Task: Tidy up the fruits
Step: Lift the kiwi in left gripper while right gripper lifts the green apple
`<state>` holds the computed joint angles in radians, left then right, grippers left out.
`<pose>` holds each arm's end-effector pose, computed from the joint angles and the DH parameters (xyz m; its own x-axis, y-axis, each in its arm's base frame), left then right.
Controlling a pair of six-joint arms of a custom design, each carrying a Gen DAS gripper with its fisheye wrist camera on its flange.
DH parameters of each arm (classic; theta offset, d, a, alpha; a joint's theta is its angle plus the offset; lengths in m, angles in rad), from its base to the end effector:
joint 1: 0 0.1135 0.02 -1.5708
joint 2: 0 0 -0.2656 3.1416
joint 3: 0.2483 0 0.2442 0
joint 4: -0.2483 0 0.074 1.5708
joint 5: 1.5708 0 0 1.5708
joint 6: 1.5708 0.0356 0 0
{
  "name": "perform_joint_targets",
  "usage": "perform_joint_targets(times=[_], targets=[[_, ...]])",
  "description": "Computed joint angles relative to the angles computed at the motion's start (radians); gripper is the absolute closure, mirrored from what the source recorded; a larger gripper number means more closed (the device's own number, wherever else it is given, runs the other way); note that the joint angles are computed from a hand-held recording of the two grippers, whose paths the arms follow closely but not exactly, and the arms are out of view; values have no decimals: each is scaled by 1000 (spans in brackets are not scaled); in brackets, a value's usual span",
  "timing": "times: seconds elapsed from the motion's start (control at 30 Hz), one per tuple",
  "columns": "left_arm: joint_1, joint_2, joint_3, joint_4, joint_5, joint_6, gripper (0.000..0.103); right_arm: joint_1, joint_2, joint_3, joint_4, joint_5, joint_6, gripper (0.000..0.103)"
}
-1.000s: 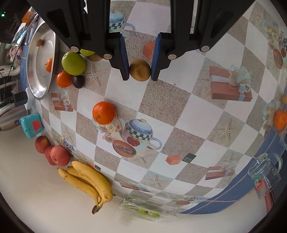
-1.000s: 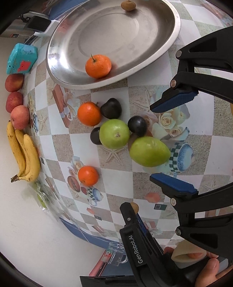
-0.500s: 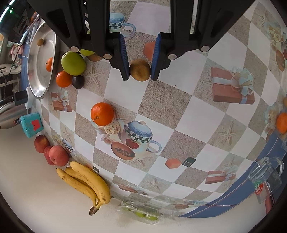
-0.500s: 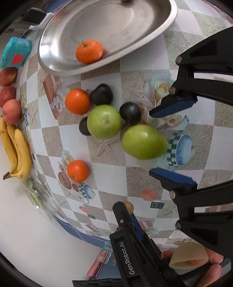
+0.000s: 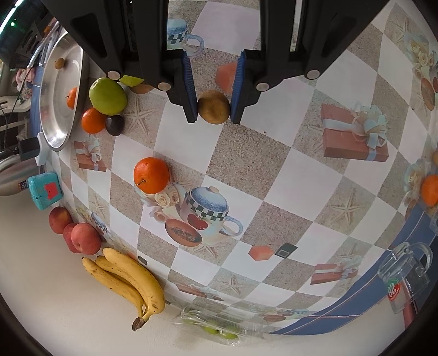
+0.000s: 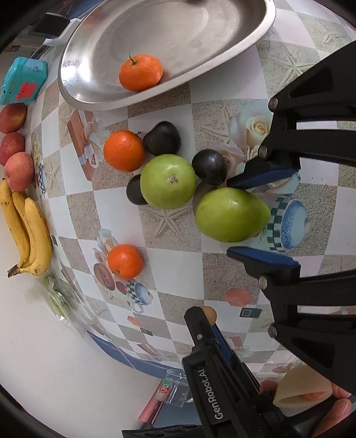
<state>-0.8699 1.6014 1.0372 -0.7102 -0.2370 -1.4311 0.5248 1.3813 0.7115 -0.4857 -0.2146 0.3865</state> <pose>0.1947 -0.2177 0.1992 -0.7778 -0.5709 -0.2630 -0.5135 0.8184 -0.2580 0.2010 0.1251 0.1749 -0.9460 -0.1221 -0.3003 -0.2238 0.9161 0.3326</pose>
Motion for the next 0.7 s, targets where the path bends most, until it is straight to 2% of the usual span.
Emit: perform_joint_targets(times=[0.7], targets=[[1, 1, 12, -29, -12, -16, 76, -43, -25, -8, -18, -70, -13, 62]])
